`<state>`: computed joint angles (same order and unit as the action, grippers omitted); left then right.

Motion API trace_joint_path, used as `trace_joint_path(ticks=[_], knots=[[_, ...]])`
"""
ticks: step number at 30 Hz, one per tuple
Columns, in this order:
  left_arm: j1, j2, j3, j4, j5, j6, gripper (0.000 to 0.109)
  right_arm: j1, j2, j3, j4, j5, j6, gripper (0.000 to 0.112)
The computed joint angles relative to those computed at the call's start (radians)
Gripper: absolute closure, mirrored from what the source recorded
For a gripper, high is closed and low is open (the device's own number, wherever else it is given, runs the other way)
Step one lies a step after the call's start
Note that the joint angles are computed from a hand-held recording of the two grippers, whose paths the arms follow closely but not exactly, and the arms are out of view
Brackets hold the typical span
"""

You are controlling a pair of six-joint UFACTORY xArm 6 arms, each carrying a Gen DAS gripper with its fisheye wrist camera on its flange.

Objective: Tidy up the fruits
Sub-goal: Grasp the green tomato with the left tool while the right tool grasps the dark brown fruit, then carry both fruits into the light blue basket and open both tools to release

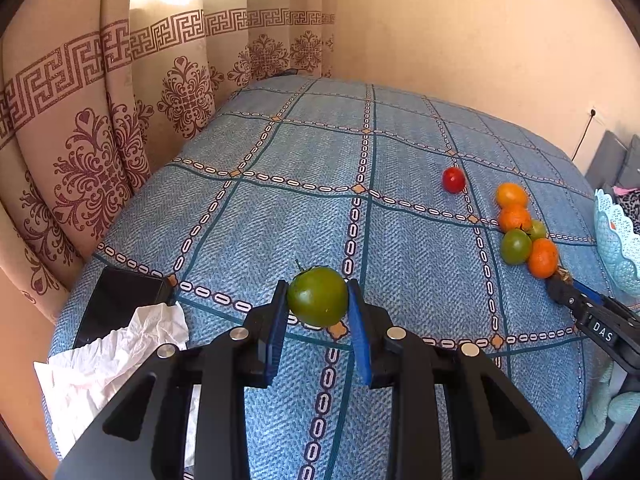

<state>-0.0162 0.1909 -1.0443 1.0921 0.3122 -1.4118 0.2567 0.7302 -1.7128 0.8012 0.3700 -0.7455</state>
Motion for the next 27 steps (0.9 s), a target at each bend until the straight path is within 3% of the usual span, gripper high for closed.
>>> trace_joint_path(ticks=[6,17,27], knots=[[-0.007,0.009,-0.016,0.004,-0.004,0.013,0.079,-0.009,-0.043,0.051,0.072,0.0,-0.067,0.072],[-0.054,0.038,-0.083,0.036,-0.017,0.015,0.079,-0.025,-0.169,0.158,0.346,-0.078,-0.315,0.072],[-0.122,0.083,-0.197,0.042,-0.03,0.044,0.079,-0.082,-0.216,0.17,0.561,-0.144,-0.443,0.072]])
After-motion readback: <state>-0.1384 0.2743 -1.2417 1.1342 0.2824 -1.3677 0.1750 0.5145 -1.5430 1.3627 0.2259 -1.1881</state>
